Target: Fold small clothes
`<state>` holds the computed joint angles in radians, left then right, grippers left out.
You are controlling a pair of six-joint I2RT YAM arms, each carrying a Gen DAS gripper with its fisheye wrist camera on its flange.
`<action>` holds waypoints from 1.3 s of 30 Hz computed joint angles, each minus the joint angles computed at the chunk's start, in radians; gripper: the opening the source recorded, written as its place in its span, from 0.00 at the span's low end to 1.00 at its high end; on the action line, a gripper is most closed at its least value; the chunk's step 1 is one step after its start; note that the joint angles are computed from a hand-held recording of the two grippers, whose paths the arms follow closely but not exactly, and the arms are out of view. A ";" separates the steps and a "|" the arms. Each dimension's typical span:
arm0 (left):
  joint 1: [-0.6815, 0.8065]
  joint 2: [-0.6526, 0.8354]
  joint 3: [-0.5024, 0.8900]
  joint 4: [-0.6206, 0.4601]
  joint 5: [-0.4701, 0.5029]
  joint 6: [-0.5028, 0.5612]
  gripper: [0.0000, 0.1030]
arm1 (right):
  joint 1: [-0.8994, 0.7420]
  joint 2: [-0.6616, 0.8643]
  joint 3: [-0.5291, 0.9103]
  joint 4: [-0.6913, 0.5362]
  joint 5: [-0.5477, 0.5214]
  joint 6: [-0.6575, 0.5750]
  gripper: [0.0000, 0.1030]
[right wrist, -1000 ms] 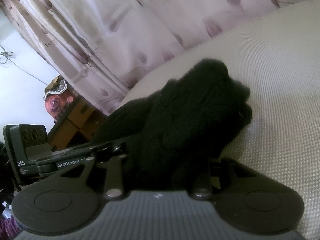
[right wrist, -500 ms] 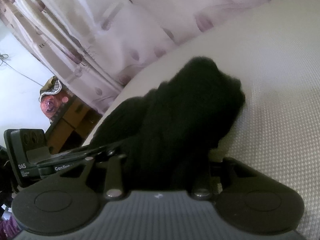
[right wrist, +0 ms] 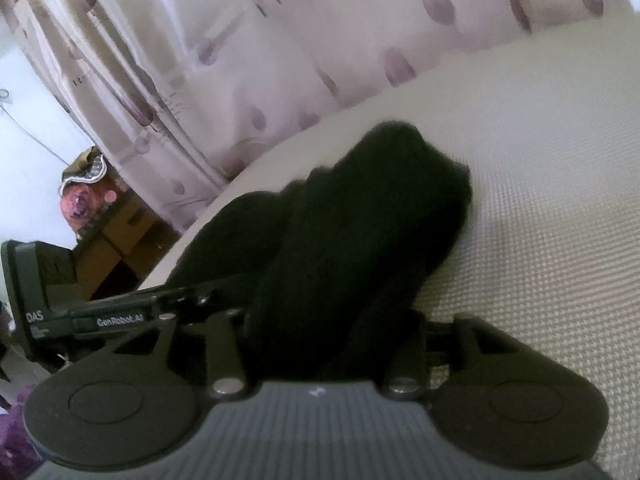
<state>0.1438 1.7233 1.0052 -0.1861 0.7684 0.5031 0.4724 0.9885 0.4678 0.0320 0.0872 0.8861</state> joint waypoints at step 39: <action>0.151 -0.626 -0.341 0.376 -0.016 -0.319 1.00 | 0.702 0.011 0.360 -0.543 0.966 0.143 0.91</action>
